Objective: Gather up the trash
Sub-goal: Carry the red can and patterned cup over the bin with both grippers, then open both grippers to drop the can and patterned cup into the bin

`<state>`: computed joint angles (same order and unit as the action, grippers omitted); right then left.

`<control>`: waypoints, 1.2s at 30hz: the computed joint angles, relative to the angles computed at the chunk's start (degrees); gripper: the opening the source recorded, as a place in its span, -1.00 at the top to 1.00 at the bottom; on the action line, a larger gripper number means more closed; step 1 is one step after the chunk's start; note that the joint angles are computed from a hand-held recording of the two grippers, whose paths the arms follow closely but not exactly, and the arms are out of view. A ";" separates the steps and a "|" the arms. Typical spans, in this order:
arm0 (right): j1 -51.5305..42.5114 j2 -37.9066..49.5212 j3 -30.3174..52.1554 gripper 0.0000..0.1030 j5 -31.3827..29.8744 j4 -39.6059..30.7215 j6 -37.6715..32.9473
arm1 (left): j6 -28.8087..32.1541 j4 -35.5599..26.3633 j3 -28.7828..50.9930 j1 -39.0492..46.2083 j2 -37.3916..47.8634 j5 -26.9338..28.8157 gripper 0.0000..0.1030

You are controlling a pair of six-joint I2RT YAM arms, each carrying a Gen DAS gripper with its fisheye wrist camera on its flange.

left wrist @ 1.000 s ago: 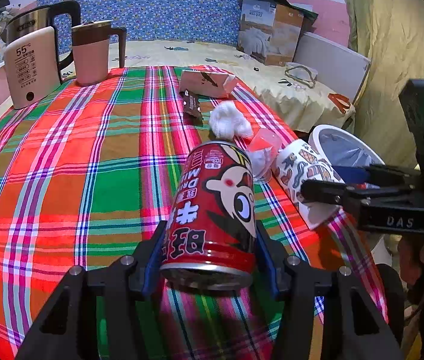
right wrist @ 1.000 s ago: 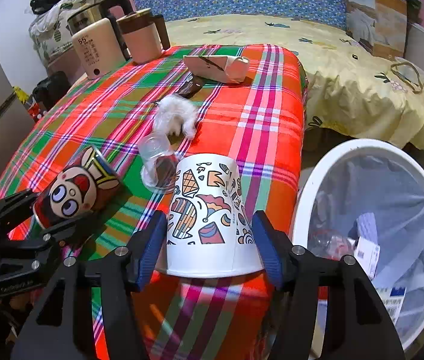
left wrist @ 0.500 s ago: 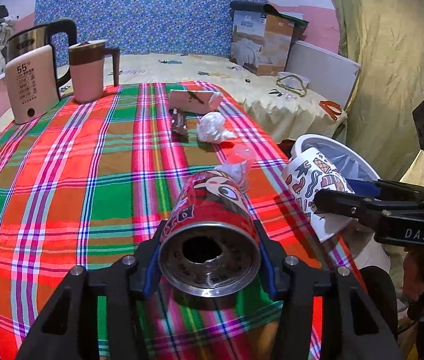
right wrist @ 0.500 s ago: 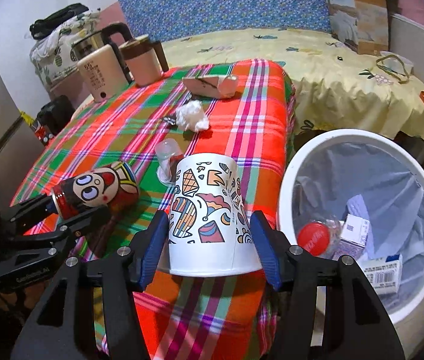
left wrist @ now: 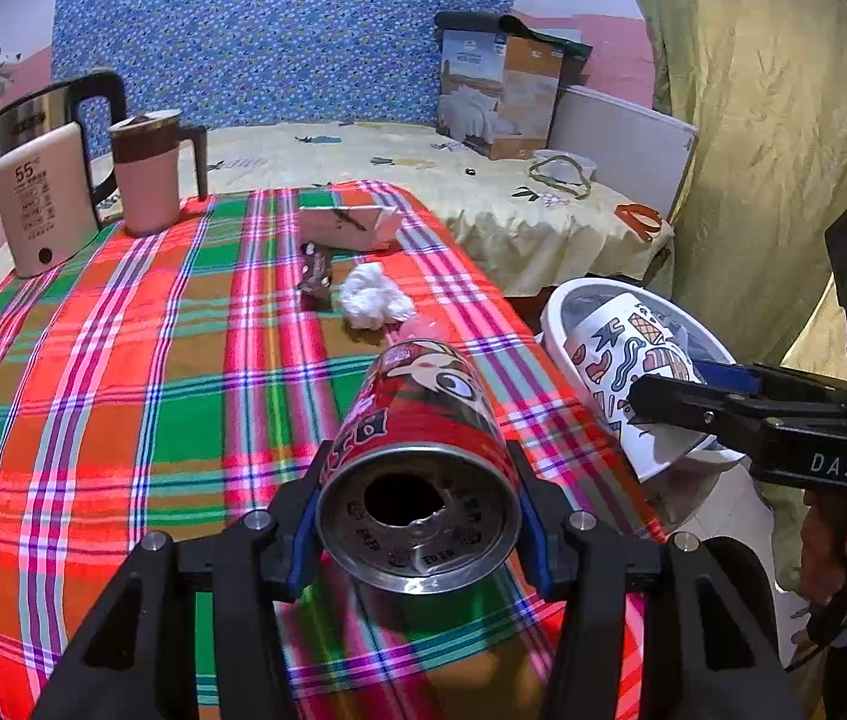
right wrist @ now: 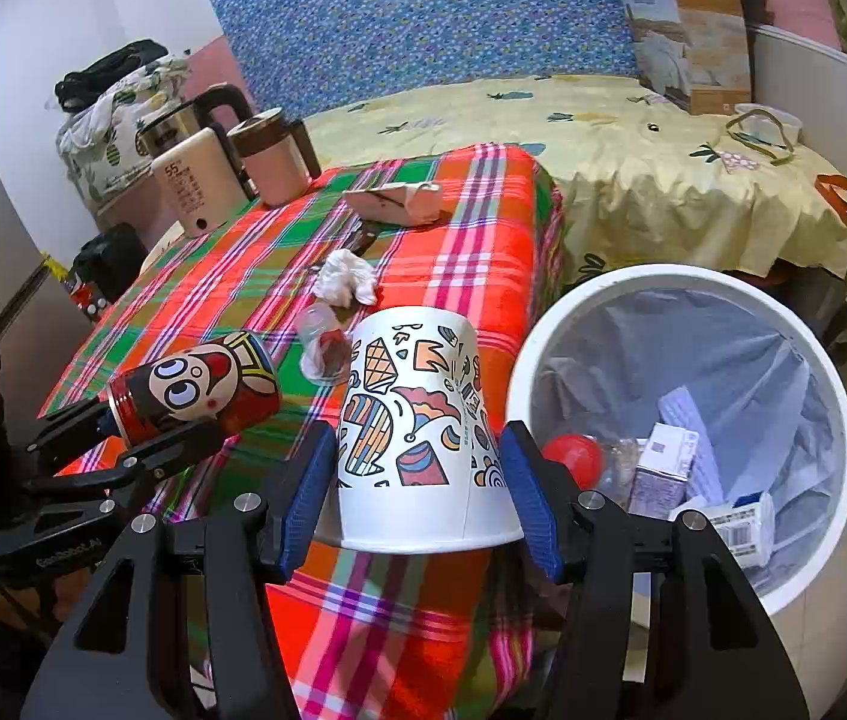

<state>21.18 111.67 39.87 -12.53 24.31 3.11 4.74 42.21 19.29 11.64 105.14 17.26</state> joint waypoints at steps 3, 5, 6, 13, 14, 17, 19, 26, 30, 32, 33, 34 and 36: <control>-1.29 -0.56 -0.89 -0.13 -0.27 0.65 -0.01 | -0.63 -0.64 0.53 -2.06 -0.54 -0.84 -0.05; -2.63 -1.11 -1.79 -0.13 -0.46 1.21 -0.08 | -1.18 -1.12 1.17 -3.93 -0.65 -1.64 -0.05; -3.19 -1.36 -2.12 -0.13 -0.47 1.37 -0.08 | -1.40 -1.27 1.51 -4.93 -0.59 -2.02 -0.05; -8.93 -2.70 -4.24 -0.13 -0.58 2.19 -0.54 | -2.92 -2.53 5.06 -12.72 0.54 -4.27 -0.05; -9.66 -2.74 -4.40 -0.13 -0.49 2.28 -0.46 | -3.07 -2.69 5.69 -13.77 0.93 -4.57 -0.05; -11.81 -2.58 -4.67 -0.14 -0.42 2.56 -0.16 | -3.68 -3.76 8.06 -16.76 2.33 -5.31 -0.05; -13.09 -2.10 -4.41 -0.14 -0.50 2.55 -0.14 | -3.91 -4.47 9.68 -18.43 3.40 -5.69 -0.05; -15.60 -0.01 -2.62 -0.16 -0.30 2.01 -0.21 | -4.64 -7.66 15.35 -21.98 6.51 -6.94 -0.05; -16.20 1.21 -1.36 -0.18 -0.03 1.73 -0.52 | -4.82 -9.47 18.72 -23.28 8.45 -7.65 -0.05; -16.58 1.94 -0.69 -0.20 0.03 1.40 -0.76 | -4.78 -10.46 20.52 -23.87 9.56 -7.80 -0.05; -16.63 2.48 -0.10 -0.20 0.19 1.10 -0.85 | -4.83 -10.91 21.48 -24.13 10.23 -7.84 -0.05; -16.62 2.91 0.48 -0.21 0.45 0.65 -0.92 | -4.83 -11.41 22.36 -24.27 10.86 -7.66 -0.05; -17.02 3.66 1.31 -0.23 0.64 0.23 -1.24 | -4.91 -12.10 23.85 -24.47 12.07 -7.42 -0.05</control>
<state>4.16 115.33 41.18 -11.89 24.53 1.88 -0.17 30.11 43.13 -12.83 117.20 9.84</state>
